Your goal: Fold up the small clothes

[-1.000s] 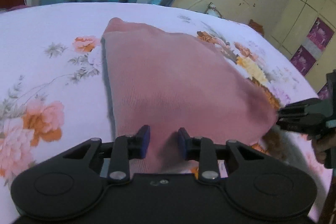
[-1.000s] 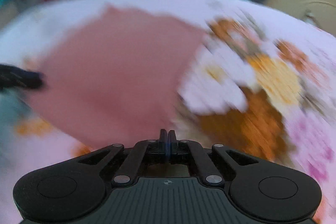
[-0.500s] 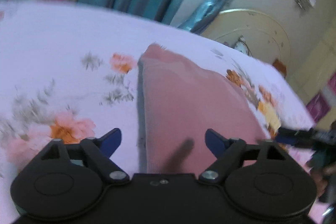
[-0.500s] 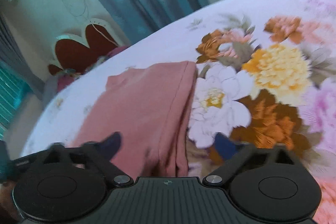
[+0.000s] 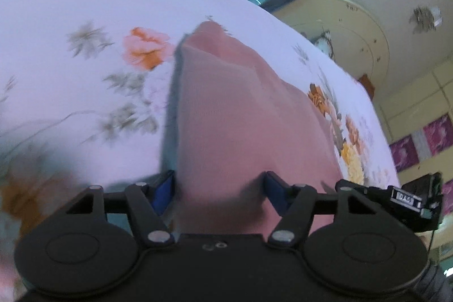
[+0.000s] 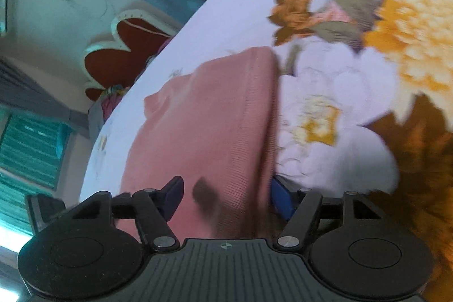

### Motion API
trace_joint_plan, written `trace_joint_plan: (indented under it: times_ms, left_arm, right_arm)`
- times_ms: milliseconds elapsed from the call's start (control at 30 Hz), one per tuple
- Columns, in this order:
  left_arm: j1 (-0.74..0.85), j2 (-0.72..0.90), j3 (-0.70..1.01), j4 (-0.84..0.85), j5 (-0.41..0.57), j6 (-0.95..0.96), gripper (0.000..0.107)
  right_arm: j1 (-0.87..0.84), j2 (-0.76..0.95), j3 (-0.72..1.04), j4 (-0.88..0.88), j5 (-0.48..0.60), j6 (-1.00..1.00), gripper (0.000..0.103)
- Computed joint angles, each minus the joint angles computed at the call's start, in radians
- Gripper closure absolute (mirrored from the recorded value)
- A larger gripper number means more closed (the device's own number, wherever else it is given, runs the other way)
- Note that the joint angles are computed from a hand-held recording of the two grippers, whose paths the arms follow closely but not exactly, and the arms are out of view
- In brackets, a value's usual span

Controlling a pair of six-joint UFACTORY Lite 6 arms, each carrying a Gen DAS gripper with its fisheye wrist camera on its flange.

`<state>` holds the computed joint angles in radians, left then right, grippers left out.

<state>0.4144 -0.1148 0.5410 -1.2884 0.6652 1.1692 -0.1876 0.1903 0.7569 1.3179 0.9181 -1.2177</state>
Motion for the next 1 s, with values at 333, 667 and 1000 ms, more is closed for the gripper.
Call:
trace_joint_plan:
  times_ms: [333,667,1000]
  left_arm:
    - [-0.152,-0.003,0.039,0.055,-0.151,-0.094,0.048]
    - [-0.38,-0.133,0.056,0.545,-0.353,-0.509,0.071]
    - [-0.315,-0.246,0.055,0.507,-0.231,-0.357,0.074]
  right_arm:
    - [-0.005,0.06,0.044,-0.021,-0.016,-0.012,0.064]
    - [0.221,-0.173,-0.078,0.002,-0.318,-0.001,0.084]
    - [0.43,-0.441,-0.12,-0.325,-0.509,0.46,0.085]
